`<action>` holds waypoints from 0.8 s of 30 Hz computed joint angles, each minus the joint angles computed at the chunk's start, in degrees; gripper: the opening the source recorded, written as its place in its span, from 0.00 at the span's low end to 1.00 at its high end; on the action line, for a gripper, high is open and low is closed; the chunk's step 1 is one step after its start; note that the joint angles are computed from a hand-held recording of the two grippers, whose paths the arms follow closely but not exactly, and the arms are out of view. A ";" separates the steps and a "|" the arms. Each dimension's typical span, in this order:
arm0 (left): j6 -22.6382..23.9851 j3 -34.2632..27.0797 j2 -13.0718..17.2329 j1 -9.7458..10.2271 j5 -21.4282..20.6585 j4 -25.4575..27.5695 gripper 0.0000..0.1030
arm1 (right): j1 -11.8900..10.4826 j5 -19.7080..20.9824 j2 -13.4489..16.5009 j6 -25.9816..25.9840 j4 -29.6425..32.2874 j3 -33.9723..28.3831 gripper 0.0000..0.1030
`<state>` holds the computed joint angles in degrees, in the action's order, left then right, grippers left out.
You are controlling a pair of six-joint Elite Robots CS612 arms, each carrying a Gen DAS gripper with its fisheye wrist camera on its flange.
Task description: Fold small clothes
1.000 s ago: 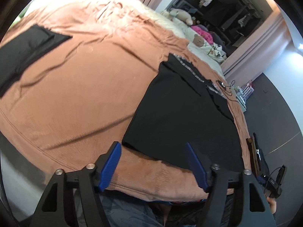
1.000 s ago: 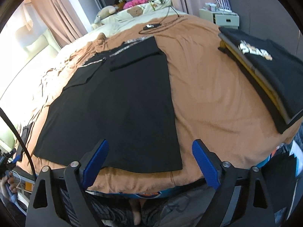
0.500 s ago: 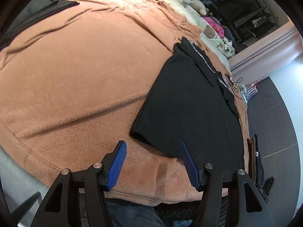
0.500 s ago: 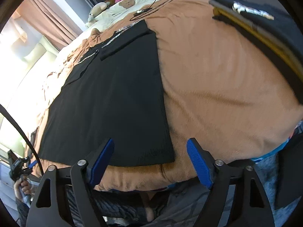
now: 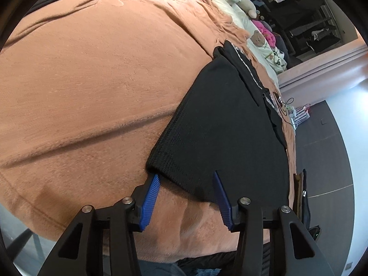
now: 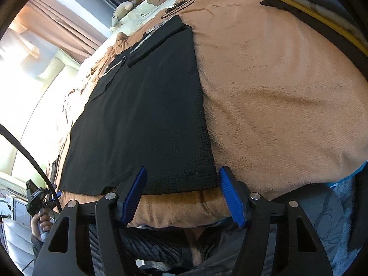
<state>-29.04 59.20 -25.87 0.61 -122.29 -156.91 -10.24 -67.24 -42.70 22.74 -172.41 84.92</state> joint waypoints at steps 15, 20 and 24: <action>-0.19 -2.59 0.64 0.13 5.13 2.88 0.47 | -0.30 0.85 0.19 4.26 -2.22 0.54 0.62; -1.06 -4.99 2.30 0.33 2.33 3.64 0.47 | -0.66 1.01 -0.26 5.41 -3.59 1.54 0.62; -1.68 -4.75 2.32 0.51 1.22 3.13 0.46 | -1.19 1.54 -0.57 6.13 -4.48 2.40 0.62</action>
